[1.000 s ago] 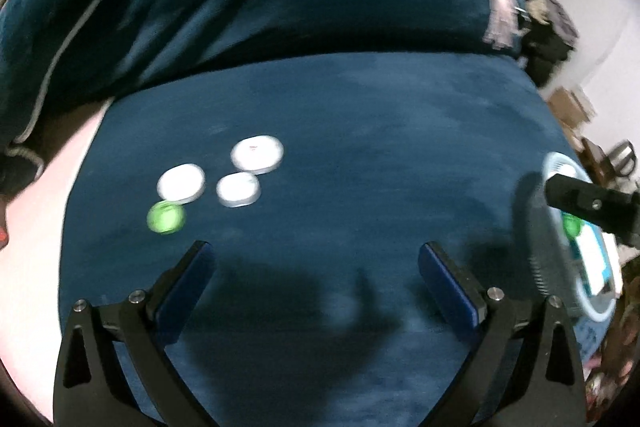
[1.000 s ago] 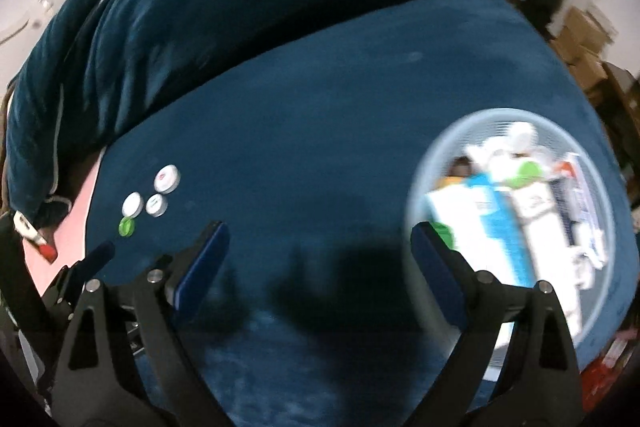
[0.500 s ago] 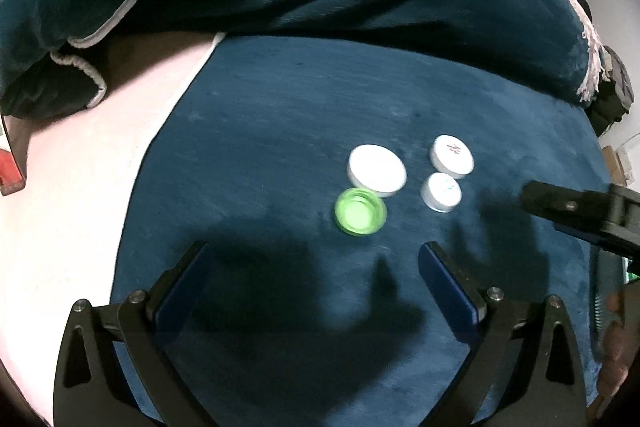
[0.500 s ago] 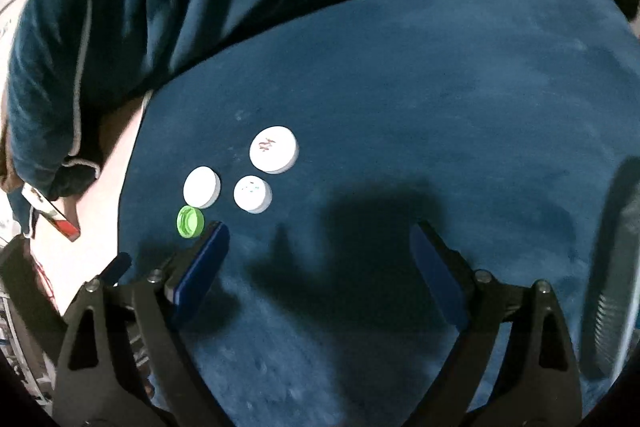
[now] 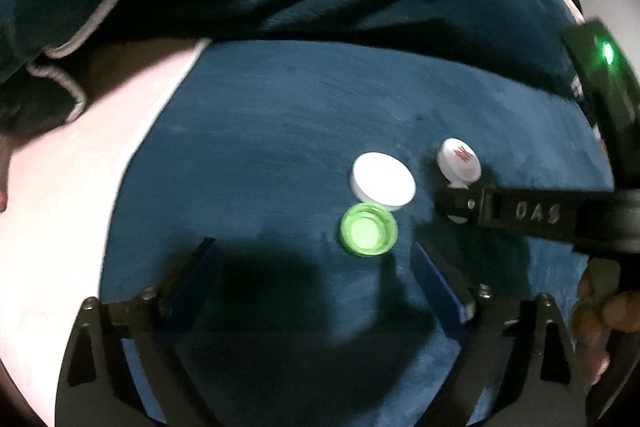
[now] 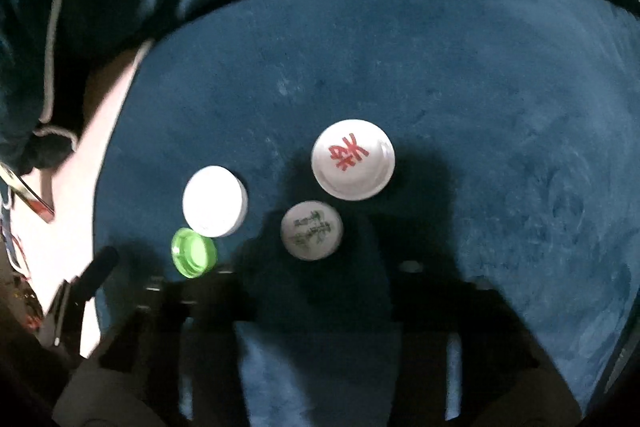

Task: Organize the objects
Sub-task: 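Grasp the green-lettered white cap with the right tool while the left grasps a green cap, then carry both caps over the basket and release them inside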

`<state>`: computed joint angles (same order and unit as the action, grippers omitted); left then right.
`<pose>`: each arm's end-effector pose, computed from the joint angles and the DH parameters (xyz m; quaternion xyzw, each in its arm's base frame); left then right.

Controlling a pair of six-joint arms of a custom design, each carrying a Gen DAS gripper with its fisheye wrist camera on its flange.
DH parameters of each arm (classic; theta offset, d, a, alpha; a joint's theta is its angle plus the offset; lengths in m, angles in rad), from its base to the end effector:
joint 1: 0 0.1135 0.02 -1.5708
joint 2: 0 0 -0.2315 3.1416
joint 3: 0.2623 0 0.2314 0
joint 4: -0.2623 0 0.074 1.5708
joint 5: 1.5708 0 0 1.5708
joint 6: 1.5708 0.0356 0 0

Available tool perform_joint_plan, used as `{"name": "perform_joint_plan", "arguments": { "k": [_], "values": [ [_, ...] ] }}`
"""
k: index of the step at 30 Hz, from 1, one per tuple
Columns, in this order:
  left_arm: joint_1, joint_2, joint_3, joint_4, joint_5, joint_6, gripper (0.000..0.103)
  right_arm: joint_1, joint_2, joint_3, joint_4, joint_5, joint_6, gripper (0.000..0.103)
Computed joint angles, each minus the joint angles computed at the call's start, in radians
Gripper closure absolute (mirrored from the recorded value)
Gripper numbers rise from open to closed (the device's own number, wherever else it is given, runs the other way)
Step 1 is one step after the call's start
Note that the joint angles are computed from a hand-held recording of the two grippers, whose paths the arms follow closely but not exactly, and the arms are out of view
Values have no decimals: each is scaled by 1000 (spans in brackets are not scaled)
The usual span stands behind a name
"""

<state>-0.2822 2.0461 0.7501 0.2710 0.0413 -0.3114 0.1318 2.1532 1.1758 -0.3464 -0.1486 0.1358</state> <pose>0.2889 -0.0853 0.0269 -0.0085 0.9628 -0.0978 0.2519 0.3450 0.0511 0.0492 -0.0072 0.9897 0.0894 0.1119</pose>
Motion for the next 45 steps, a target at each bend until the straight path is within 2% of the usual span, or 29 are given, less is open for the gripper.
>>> {"name": "perform_joint_plan", "arguments": {
  "k": [3, 5, 7, 8, 9, 12, 16, 21, 27, 31, 33, 36, 40, 44, 45],
  "values": [
    [-25, 50, 62, -23, 1, 16, 17, -24, -21, -8, -22, -33, 10, 72],
    [-35, 73, 86, -28, 6, 21, 23, -38, -31, -16, -30, -40, 16, 72],
    [-43, 92, 111, -40, 3, 31, 58, -48, -29, -14, -48, -41, 18, 72],
    [-43, 90, 114, -46, 4, 30, 63, -55, -33, -16, -58, -48, 19, 72],
    [-42, 80, 106, -42, 13, 26, 74, -58, -40, -19, -63, -51, 19, 72],
    [-48, 7, 62, -38, 58, -2, 73, -61, -83, -40, -75, -51, 16, 72],
    [-120, -120, 9, -66, 15, -24, 73, -98, -162, -76, -107, -57, -14, 72],
    [-253, -256, 17, -168, -61, -87, 73, -162, -360, -188, -161, -66, -64, 72],
    [-430, -335, 114, -286, -108, -176, 73, -383, -635, -285, -297, -99, -221, 72],
    [-556, -347, 206, -336, -118, -215, 73, -623, -784, -287, -442, -157, -379, 72],
    [-620, -330, 276, -360, -120, -226, 73, -738, -814, -280, -471, -187, -438, 72],
    [-723, -280, 406, -403, -117, -227, 73, -948, -797, -208, -540, -250, -529, 72],
    [-849, -158, 599, -452, -121, -214, 73, -1252, -676, -66, -621, -325, -653, 72],
    [-948, 15, 847, -560, -119, -192, 73, -1427, -561, 65, -666, -364, -705, 72],
    [-957, 35, 875, -572, -121, -189, 73, -1446, -544, 77, -666, -359, -708, 72]
  ]
}}
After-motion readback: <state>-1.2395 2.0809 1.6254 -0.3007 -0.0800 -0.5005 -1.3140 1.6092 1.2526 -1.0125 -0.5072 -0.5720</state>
